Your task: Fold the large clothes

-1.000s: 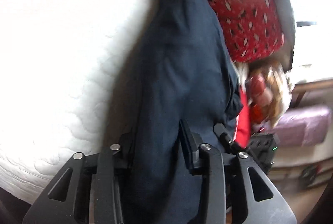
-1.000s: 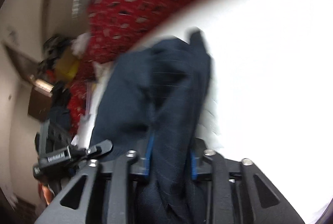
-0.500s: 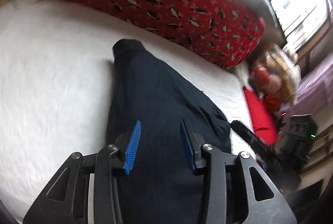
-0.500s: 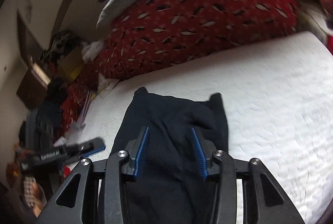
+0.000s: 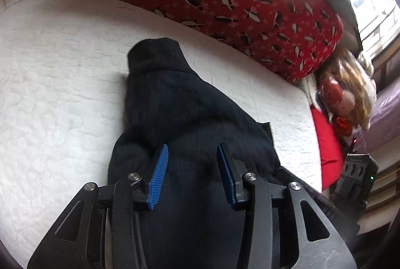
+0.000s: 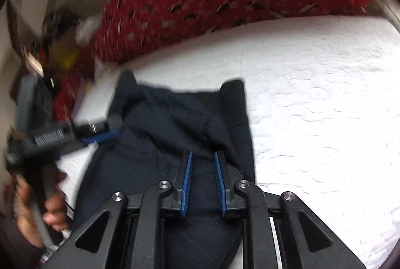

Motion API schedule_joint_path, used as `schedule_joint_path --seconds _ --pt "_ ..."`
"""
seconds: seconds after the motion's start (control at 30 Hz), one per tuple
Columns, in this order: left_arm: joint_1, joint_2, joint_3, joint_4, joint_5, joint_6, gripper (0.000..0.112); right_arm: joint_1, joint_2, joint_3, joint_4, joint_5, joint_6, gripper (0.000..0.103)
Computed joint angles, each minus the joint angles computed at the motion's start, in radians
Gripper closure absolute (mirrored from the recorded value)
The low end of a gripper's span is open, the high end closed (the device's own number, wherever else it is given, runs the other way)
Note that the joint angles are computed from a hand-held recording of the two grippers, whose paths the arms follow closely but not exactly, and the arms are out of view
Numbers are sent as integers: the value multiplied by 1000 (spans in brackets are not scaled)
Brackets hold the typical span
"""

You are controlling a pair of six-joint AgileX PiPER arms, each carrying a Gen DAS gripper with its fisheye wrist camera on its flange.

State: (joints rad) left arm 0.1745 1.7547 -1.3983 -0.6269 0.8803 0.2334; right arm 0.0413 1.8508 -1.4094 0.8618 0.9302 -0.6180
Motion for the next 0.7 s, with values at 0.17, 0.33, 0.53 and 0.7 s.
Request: schedule_joint_path --seconds 0.17,0.33,0.53,0.7 --pt "30 -111 111 -18 -56 16 70 -80 -48 54 126 48 -61 77" --pt "53 -183 174 31 -28 -12 70 -3 -45 52 -112 9 72 67" --pt "68 -401 352 55 -5 43 63 -129 -249 244 86 76 -80 66" --pt "-9 -472 494 154 -55 -14 62 -201 -439 424 172 208 -254 50"
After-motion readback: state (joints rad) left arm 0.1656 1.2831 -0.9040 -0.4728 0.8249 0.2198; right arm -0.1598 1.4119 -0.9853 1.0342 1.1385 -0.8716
